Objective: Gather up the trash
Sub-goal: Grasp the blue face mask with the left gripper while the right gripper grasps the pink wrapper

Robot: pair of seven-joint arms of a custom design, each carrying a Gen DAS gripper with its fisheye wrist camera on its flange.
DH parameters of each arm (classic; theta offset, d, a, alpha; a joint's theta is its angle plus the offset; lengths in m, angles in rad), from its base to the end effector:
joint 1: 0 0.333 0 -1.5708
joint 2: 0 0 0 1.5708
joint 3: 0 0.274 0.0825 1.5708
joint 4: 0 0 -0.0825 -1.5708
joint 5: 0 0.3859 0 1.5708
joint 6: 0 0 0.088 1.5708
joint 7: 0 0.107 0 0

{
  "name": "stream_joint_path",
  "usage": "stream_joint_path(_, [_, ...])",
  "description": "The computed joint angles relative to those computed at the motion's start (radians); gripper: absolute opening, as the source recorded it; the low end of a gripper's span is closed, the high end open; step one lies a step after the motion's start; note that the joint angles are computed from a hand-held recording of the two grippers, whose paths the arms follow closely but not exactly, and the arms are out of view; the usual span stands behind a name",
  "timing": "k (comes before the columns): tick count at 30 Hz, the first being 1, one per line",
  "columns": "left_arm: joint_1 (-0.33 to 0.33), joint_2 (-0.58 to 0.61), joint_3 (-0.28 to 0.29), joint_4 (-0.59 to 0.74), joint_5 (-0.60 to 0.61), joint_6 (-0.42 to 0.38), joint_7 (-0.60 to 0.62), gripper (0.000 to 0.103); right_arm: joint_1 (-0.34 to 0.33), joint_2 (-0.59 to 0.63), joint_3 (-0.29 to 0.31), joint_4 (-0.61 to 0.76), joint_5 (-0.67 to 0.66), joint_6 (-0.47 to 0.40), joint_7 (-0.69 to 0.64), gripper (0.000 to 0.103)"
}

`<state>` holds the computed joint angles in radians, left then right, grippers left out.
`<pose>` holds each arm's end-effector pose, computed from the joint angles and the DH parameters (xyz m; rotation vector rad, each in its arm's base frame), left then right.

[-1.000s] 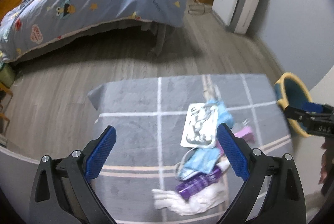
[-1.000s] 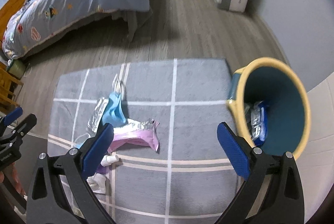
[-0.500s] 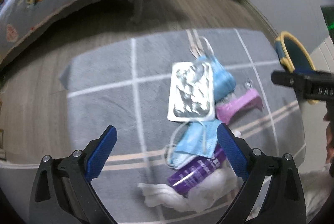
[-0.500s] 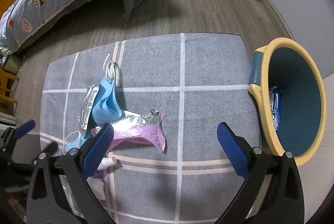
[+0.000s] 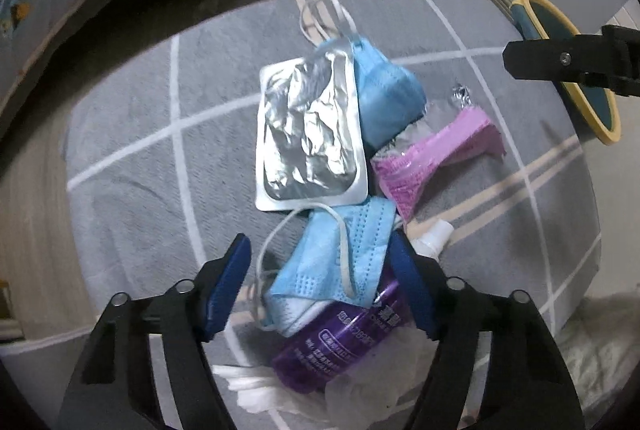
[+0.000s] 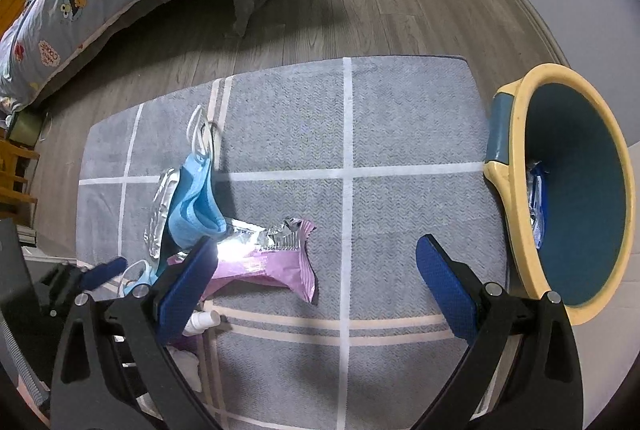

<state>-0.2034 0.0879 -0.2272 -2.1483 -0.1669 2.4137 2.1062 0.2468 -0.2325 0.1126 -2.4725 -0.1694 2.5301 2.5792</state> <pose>0.5145 -0.2367 0.3369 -1.0898 2.8855 -0.3475 0.4544 0.1720 0.3657 -1.4308 2.4778 -0.2465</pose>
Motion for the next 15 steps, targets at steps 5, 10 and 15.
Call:
stream_joint_path(5, [0.006,-0.004,-0.003,0.013,-0.055,-0.047,0.057,0.032,0.01,0.016,-0.006,0.01,0.025,0.008,-0.034,0.097])
stream_joint_path(10, [0.009,-0.054,0.002,0.002,-0.125,-0.058,0.117,0.022,0.022,0.032,-0.009,0.015,0.055,0.023,-0.066,0.097])
stream_joint_path(15, [0.014,-0.117,0.025,-0.006,-0.225,-0.063,0.174,0.022,0.029,0.043,-0.011,0.02,0.074,0.017,-0.097,0.097])
